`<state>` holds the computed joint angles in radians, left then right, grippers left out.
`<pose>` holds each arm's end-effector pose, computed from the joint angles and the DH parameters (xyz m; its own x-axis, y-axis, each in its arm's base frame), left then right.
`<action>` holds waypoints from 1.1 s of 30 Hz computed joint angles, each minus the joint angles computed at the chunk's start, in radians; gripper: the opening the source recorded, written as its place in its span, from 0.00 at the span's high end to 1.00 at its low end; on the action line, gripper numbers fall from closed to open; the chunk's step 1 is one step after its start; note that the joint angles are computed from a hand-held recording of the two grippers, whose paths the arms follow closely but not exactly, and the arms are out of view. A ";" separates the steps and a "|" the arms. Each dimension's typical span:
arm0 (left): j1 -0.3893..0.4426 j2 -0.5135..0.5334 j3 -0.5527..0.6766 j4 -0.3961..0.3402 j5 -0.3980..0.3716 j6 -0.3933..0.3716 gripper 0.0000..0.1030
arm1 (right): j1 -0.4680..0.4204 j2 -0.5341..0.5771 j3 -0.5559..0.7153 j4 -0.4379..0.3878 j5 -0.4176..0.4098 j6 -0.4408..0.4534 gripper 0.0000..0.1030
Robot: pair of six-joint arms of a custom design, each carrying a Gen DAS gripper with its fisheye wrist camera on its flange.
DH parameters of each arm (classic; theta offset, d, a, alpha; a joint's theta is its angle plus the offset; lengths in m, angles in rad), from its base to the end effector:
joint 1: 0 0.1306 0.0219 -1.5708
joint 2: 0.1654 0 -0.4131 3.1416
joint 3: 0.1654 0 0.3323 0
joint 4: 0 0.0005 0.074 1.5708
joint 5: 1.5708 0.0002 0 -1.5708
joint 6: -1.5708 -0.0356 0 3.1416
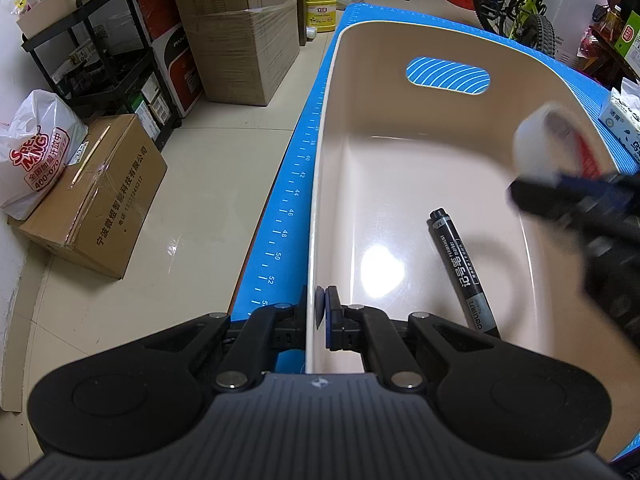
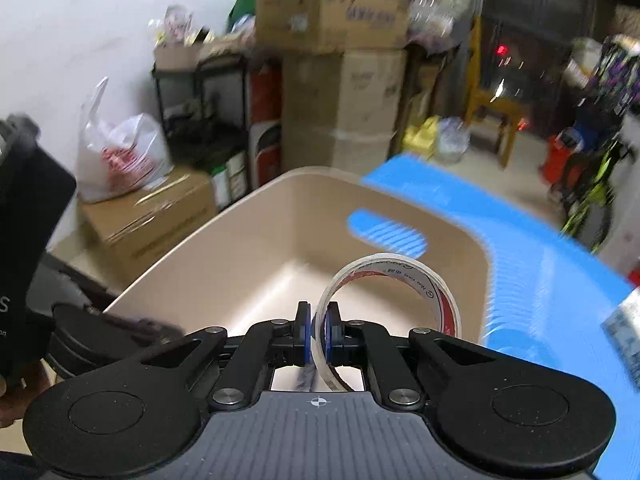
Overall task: Organize rigid objects
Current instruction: 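Carry the tape roll into the bin and release it beside the marker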
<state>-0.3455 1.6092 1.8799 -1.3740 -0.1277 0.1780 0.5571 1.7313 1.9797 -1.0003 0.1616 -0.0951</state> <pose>0.4481 -0.1570 0.5263 -0.8766 0.1289 -0.4637 0.1288 0.9912 0.0321 0.4751 0.2886 0.5290 -0.6172 -0.2740 -0.7375 -0.3651 0.9301 -0.0401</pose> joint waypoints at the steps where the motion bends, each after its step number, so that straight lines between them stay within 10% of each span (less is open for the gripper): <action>1: 0.000 0.000 0.001 0.000 0.000 0.000 0.94 | 0.001 0.014 0.015 -0.026 -0.009 -0.004 0.83; 15: -0.005 0.004 0.010 -0.005 -0.002 0.004 0.94 | 0.002 0.175 0.232 -0.377 -0.030 -0.061 0.80; 22: -0.007 0.006 0.011 -0.007 -0.002 0.006 0.94 | -0.002 0.108 0.140 -0.273 -0.029 -0.077 0.49; 33: -0.007 0.006 0.011 -0.007 -0.003 0.005 0.94 | -0.016 -0.041 0.024 -0.100 0.034 -0.094 0.37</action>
